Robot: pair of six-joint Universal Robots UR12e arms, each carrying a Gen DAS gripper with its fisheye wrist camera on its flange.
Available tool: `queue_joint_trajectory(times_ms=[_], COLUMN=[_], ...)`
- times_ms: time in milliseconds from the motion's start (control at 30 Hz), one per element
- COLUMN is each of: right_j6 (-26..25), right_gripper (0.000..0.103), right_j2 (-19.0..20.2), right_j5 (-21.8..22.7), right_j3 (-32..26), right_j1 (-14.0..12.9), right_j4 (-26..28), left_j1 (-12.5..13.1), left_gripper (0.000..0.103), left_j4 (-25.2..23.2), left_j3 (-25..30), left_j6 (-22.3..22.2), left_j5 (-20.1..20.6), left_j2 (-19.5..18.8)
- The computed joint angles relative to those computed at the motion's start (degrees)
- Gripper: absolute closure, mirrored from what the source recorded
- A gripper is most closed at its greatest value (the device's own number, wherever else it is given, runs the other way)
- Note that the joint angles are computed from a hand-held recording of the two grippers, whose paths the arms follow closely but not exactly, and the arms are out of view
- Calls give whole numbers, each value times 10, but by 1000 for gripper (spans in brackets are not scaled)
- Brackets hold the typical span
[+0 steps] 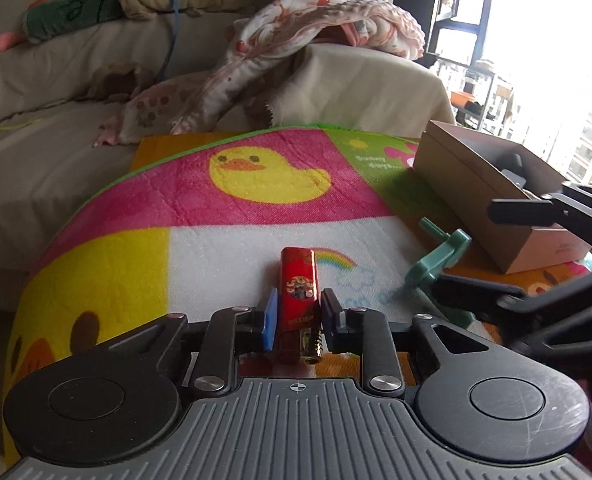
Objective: Organize rigid objects
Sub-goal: 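Grasp the red lighter with the left tool, then lift red lighter with left tool while right tool grasps the teal toy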
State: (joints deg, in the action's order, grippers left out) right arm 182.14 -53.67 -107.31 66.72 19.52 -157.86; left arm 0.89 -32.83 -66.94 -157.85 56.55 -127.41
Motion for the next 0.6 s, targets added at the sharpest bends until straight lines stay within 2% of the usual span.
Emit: queue_joint_trajectory(times_ms=[133,200,233,333,367,400,433,533,600], right_j6=[-25,-22,-14,-12,-16,-26,-31,-23,-27], right_gripper=[21,35,34,36,42,68,77,80,80], right_j2=[38,49,49,34,25,16,6,-25,-41], right_j5=[-45,-53,-49,-29,-20,-16,-6,26,18], right_j3=[-58,-78,-82,-62,-49,-33,-22,15,41], right_j1=[6,6,5,4,4,5,5,2,3], right_j4=[44,78,96,93,83,68,71,81,69], left_j1=[6,6,5,4,4,3,2,-2,-3], left_gripper=[76,76,76,71,70,69,69,70,73], left_j4=[4,7,6,4,3,1,0,7,2], left_j3=[-11,-12,-11,-11,-11,-10,-11,-16,-21], left_j6=[-15,-26,-32,-40,-37,-35,-33,-32,-22], left_j5=[-17,-17,-15,-16,-16,-14,-11,2,-2], left_j2=[5,5,5,5,5,6,7,10,14])
